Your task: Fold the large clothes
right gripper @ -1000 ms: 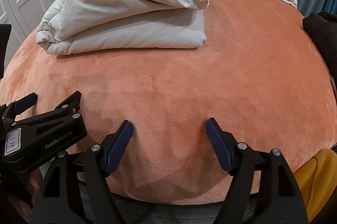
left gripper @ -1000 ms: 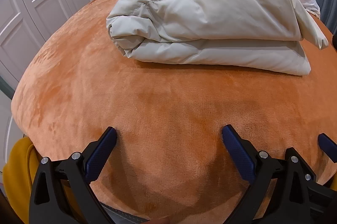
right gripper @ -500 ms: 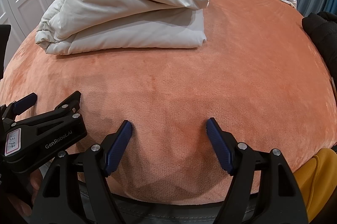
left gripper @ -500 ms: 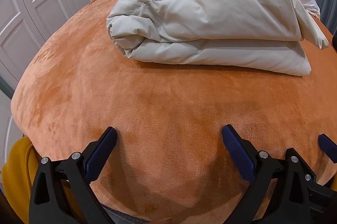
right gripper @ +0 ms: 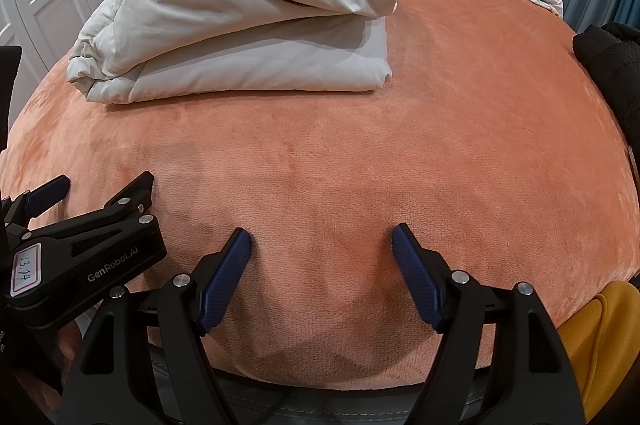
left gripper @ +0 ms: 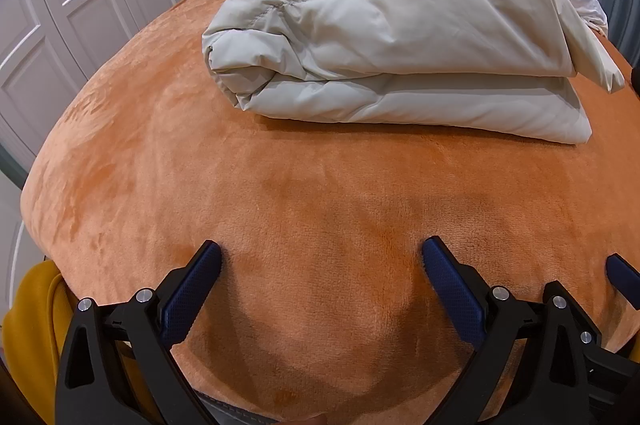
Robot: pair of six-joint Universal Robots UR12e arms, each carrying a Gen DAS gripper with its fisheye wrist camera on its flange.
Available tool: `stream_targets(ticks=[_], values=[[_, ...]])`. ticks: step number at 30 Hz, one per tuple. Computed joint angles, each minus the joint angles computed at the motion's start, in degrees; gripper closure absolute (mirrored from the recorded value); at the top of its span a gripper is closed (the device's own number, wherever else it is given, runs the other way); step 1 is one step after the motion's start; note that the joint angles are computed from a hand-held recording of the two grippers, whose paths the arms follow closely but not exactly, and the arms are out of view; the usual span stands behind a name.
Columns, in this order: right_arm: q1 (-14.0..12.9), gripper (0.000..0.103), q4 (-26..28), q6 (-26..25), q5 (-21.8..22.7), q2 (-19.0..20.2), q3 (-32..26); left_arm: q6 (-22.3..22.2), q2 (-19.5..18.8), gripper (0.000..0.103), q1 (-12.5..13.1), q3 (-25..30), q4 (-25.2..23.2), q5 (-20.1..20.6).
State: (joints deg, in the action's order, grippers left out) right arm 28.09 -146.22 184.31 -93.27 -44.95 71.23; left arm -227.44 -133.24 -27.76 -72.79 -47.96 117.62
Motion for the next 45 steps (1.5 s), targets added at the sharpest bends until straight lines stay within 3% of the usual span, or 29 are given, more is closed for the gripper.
stream_targets(ticks=[21, 25, 45], values=[[0.12, 0.032, -0.01, 0.30, -0.13, -0.02, 0.08, -0.16, 0.00, 0.005, -0.03, 0.02, -0.07, 0.01], [0.12, 0.034, 2.63, 1.14, -0.16, -0.28, -1.05, -0.40, 0.34, 0.007, 0.21, 0.57, -1.42, -0.81], [0.10, 0.037, -2.98, 2.30, -0.65, -3.00, -3.09, -0.77, 2.66, 0.009, -0.12, 4.59, -0.96, 6.33]])
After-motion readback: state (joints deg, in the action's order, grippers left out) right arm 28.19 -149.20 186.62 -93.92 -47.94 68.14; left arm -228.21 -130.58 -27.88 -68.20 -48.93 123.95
